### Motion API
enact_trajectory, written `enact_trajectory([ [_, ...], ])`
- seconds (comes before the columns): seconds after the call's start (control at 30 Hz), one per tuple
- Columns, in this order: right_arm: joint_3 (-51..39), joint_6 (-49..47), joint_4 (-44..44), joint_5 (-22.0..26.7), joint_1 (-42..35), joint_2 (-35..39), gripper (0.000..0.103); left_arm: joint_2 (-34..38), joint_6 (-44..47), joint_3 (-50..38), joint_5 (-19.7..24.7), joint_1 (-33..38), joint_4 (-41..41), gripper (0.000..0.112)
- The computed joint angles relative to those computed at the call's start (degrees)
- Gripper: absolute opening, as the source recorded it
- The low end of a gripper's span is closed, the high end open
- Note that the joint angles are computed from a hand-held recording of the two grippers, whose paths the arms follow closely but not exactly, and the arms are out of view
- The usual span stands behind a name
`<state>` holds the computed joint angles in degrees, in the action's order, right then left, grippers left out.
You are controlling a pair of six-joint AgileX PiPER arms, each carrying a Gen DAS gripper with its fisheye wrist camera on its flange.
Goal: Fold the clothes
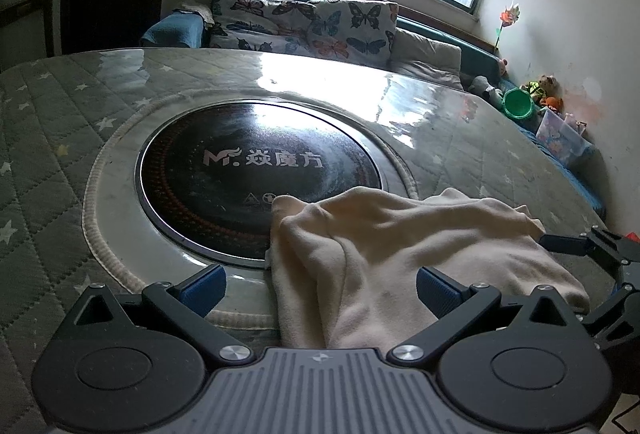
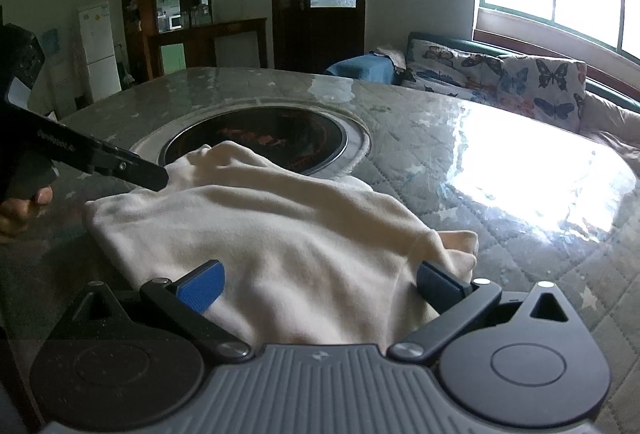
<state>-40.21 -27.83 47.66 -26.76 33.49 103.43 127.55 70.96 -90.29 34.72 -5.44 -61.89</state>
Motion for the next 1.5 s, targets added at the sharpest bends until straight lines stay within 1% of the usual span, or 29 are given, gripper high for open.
enact_trajectory([
  [0.47,0.5,-0.5,1.7,1.7,-1.4,-3.4,0.103,0.2,0.7,-0.2,0.8,0.4,0.1,0.103],
  [0.73,2.2,1.2,3.5,0.7,-3.3,-4.3,0.103,0.3,1.6,-0.3,1.0,0.5,-0.2,0.103],
  [0.8,2.3,1.5,4.0,1.0,-3.9,-4.5,0.1,0.2,2.6,0.0,1.1,0.6,-0.9,0.103],
  [0.9,2.8,1.9,5.0,0.6,-4.3,-5.0,0.099,-0.1,3.9,0.4,1.4,0.9,-2.2,0.103],
  [1.03,3.5,2.8,5.4,0.5,-5.1,-5.6,0.094,0.1,3.5,0.1,1.4,0.9,-1.9,0.102],
  [1.07,3.6,4.2,4.5,1.0,-5.7,-5.6,0.094,0.2,3.0,-0.1,1.2,0.8,-1.4,0.102],
  [1.2,4.6,11.6,-2.3,2.9,-8.0,-5.8,0.082,1.1,0.5,-1.7,2.0,1.0,0.1,0.102],
  [1.27,4.9,14.8,-5.4,3.5,-8.8,-5.8,0.078,1.4,-0.7,-2.2,2.2,0.8,1.2,0.098],
  [1.3,5.0,16.3,-6.8,3.7,-9.2,-5.8,0.074,1.6,-1.3,-2.5,2.2,0.7,1.9,0.096],
  [1.33,5.1,17.9,-8.2,3.8,-9.5,-5.7,0.072,1.8,-2.1,-2.8,2.3,0.6,2.6,0.095],
  [1.43,5.3,19.8,-9.4,4.0,-10.2,-5.5,0.07,2.3,-4.2,-3.6,2.6,0.5,4.2,0.089],
  [1.5,5.5,22.1,-11.2,4.4,-11.0,-5.4,0.067,2.3,-4.5,-3.4,2.0,0.3,4.5,0.087],
])
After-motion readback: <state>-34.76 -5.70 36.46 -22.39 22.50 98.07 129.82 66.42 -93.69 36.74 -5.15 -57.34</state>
